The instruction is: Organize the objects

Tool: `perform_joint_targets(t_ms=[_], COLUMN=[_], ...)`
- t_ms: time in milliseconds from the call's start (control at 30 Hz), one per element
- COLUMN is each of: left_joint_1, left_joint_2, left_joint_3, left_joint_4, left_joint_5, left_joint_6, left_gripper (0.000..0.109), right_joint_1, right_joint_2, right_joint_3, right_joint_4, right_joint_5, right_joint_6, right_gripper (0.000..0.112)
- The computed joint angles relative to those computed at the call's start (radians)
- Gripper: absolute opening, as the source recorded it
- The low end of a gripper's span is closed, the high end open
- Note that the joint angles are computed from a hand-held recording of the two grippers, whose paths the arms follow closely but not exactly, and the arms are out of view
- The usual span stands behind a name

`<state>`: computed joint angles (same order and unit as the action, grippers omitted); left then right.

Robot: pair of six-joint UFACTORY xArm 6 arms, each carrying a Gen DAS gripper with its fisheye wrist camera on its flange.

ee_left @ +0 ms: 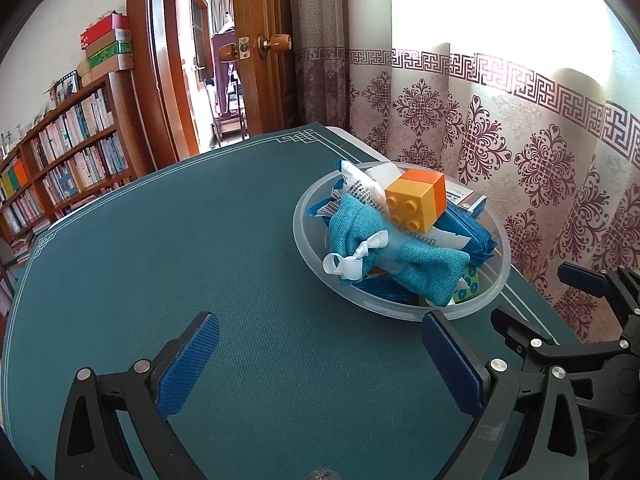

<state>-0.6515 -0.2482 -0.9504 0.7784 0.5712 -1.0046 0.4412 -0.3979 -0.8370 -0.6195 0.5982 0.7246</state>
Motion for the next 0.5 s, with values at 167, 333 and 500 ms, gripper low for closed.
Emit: perform_joint_targets(t_ms=[167,333,500], left_joint_1=[-0.005,-0.001,-0.003], left_joint_2=[0.004,0.011,0.015], left_joint_3=[-0.008,-0.010,-0.011], left_joint_4=[0.023,0.024,0.023], left_joint_5=[0.013,-0.005,0.007], left_joint_6=[-0.011,-0.007,0.000], left_gripper=[0.103,0.103,0.103], right_joint_1=[-0.003,-0.005,-0.005], right_joint_2=[-0.001,-0.001,-0.005], right_joint_3=[0.003,0.005,0.009], right_joint_4=[0.000,0.006,0.014], right_joint_5=[-0.002,-0.001,0.005], right_joint_6=[0.006,0.006,0.011], right_gripper=[0.091,0.091,0.091])
